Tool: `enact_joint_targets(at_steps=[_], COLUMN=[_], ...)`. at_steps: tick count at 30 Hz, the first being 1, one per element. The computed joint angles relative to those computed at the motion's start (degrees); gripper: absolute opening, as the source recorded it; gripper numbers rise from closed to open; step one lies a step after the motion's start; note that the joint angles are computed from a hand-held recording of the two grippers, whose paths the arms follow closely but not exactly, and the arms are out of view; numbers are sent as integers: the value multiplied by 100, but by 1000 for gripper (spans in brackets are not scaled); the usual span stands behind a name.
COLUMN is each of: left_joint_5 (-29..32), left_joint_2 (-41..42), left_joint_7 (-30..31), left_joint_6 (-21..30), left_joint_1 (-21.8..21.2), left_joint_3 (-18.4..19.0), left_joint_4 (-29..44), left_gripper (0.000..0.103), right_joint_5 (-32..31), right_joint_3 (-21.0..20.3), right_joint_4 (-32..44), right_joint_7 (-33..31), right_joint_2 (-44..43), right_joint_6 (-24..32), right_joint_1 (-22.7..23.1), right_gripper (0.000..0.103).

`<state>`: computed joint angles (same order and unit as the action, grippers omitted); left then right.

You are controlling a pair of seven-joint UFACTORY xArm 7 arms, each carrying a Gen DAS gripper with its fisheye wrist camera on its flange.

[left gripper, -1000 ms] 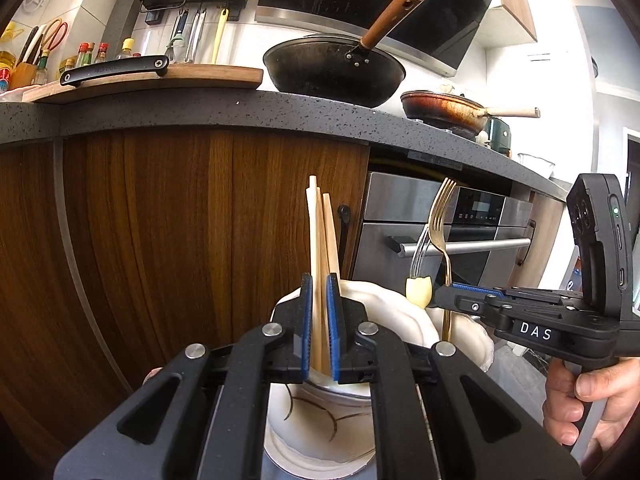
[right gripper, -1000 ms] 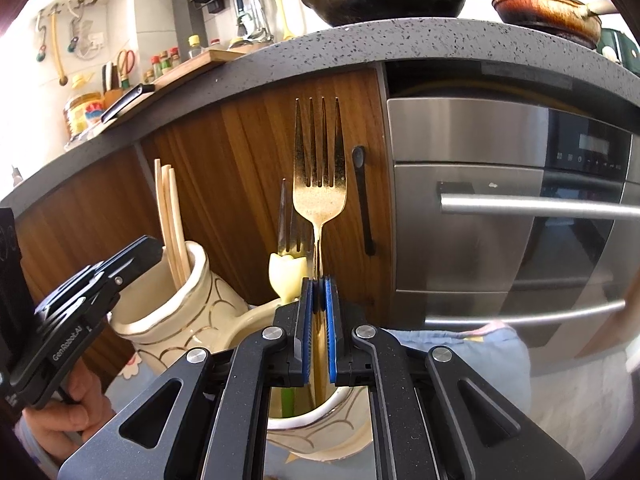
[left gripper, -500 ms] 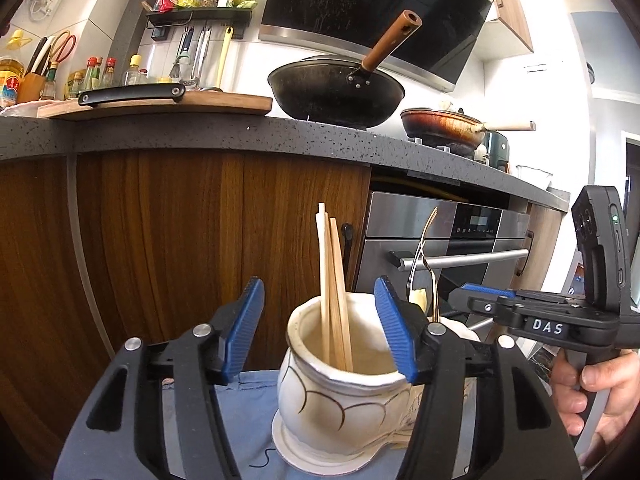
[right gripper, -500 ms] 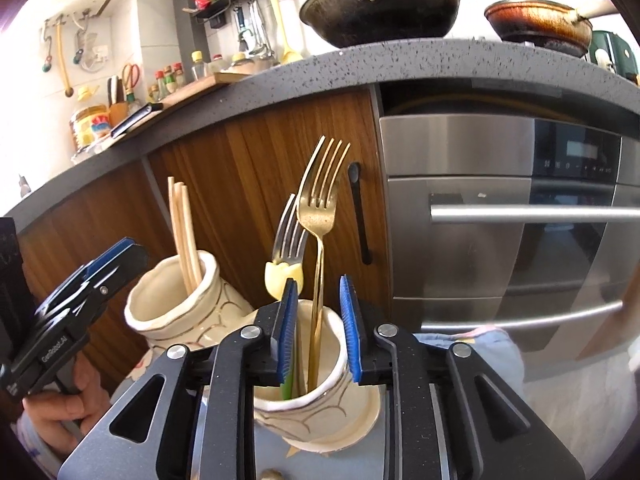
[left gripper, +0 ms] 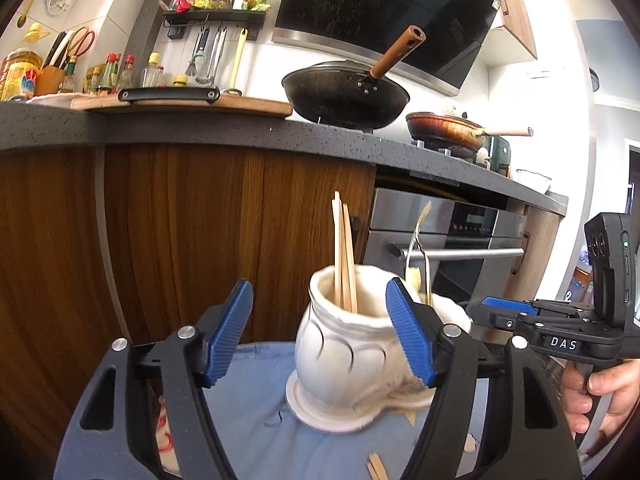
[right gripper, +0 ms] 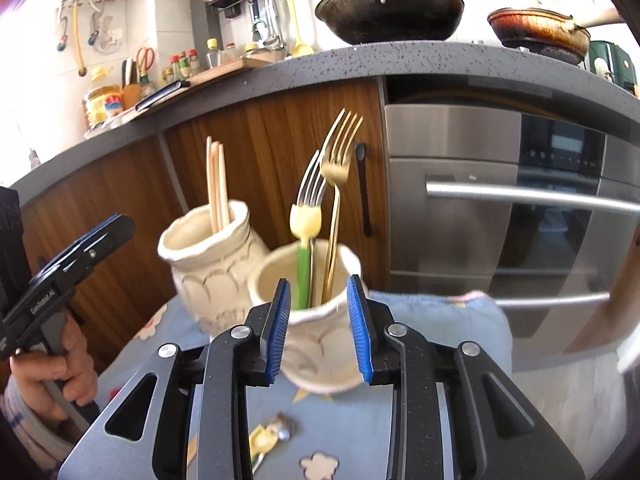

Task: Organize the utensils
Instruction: 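Open and withdraw both tools from the holder back toward the cloth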

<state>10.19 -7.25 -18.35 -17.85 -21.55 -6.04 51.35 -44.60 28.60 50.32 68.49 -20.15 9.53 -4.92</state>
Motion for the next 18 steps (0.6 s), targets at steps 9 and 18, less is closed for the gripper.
enact_joint_targets(at_steps=[9,18], left_joint_5=[796,140], left_joint_2=[-438,-828], left_joint_7=[-479,271], left_joint_6=[690,1402], left_joint_1=[-1653,-2575], left_joint_3=[1560,2158], left_joint_4=[-569,-1157], left_gripper=[74,74], right_joint_5=[850,1513], right_joint_3=[-136,-65], right_joint_4=[-838,-1299], right_joint_7=[-293,-565], right_joint_2=[-401,-515], right_joint_6=[87,284], right_joint_1=[546,964], right_gripper=[41,44])
